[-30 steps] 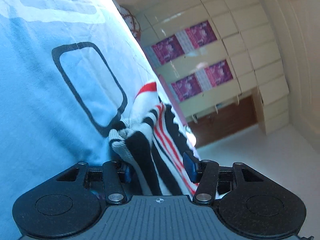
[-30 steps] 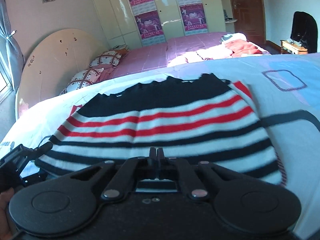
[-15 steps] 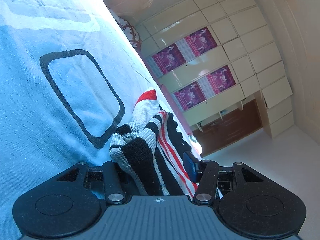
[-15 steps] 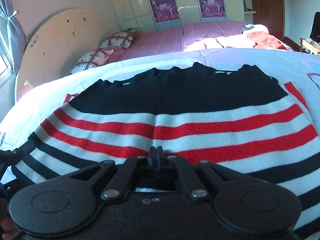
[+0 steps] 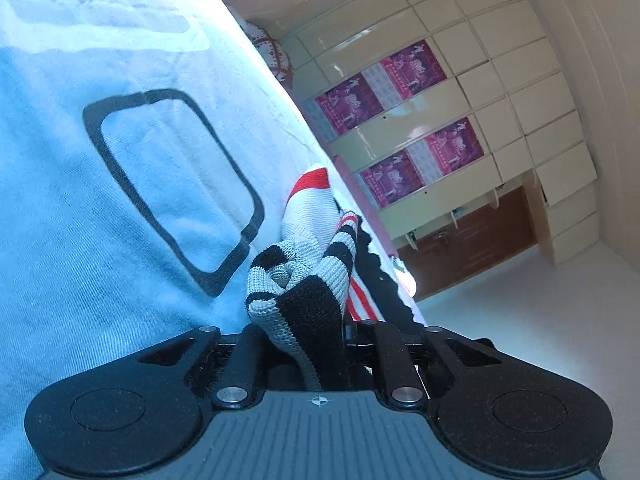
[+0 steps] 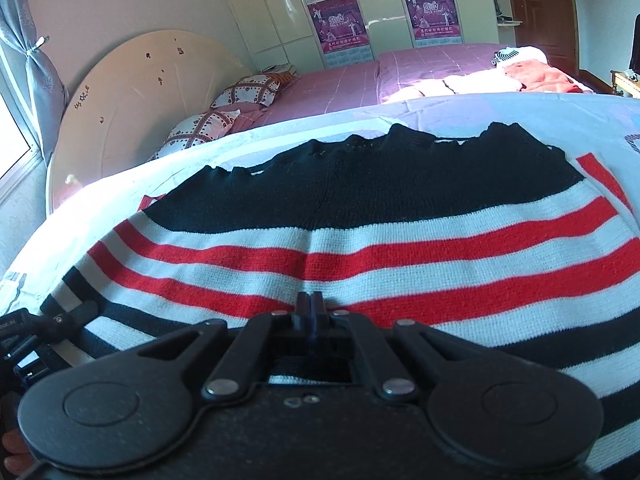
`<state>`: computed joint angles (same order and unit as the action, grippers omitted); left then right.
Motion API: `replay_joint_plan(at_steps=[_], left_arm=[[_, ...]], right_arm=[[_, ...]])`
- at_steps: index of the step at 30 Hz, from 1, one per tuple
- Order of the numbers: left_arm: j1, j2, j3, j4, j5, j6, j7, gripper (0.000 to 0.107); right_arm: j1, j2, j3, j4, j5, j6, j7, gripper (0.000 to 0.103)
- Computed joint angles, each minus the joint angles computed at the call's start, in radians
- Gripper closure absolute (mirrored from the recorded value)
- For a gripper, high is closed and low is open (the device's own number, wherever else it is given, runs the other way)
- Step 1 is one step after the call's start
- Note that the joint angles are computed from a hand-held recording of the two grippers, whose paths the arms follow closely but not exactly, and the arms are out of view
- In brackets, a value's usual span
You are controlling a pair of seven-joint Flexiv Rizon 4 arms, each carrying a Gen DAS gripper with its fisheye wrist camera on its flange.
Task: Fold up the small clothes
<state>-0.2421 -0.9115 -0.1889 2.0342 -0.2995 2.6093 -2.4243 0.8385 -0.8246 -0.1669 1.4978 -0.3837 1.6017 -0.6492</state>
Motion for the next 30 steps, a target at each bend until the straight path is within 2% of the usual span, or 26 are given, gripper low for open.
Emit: replay_joint_plan(at_steps=[2,6,11,13,15,18,21,22,23,24,26,30], left_arm=[[-0.002,0.004,0.004,0.000,0.004,0.005,0.006,0.093],[0.002,0.014,0.007,-0.007,0.017,0.018,0.018,0.093],[0.031,0.040,0.000,0.005,0.041,-0.049,0.017,0.093],[0.002,0.067,0.020,0.000,0.016,-0.061,0.062,0.093],[-0.031,0.100,0.044,-0.013,0.002,-0.084,0.140,0.093],[-0.066,0.154,0.064,-0.058,0.001,-0.163,0.281,0.093],[-0.083,0.193,0.054,-0.123,0.009,-0.265,0.385,0.093],[-0.095,0.202,0.056,-0.148,0.000,-0.306,0.423,0.093],[-0.111,0.208,0.060,-0.181,-0.006,-0.355,0.469,0.093],[-0.126,0.210,0.064,-0.211,-0.008,-0.398,0.512,0.093],[-0.165,0.204,0.074,-0.274,-0.024,-0.481,0.594,0.093],[-0.189,0.137,0.032,-0.429,0.004,-0.668,0.696,0.093]], right_arm=[[0.009,-0.006,-0.019,0.008,-0.002,0.029,-0.008,0.103],[0.029,-0.009,-0.047,0.008,-0.006,0.022,-0.028,0.103],[0.058,-0.010,-0.087,0.015,-0.023,0.025,-0.056,0.103],[0.075,-0.013,-0.111,0.017,-0.028,0.028,-0.065,0.103],[0.057,-0.019,-0.089,0.008,-0.017,0.040,-0.070,0.103],[-0.010,-0.025,-0.003,-0.005,0.009,0.062,-0.093,0.103],[-0.109,-0.029,0.134,-0.022,0.036,0.073,-0.122,0.103],[-0.153,-0.027,0.192,-0.014,0.056,0.097,-0.114,0.103],[-0.175,-0.016,0.217,0.010,0.096,0.136,-0.103,0.101],[-0.169,0.003,0.209,0.042,0.177,0.179,-0.121,0.101],[-0.148,0.053,0.149,0.143,0.235,0.274,-0.064,0.101],[-0.110,0.163,0.065,0.328,0.402,0.370,-0.084,0.098]])
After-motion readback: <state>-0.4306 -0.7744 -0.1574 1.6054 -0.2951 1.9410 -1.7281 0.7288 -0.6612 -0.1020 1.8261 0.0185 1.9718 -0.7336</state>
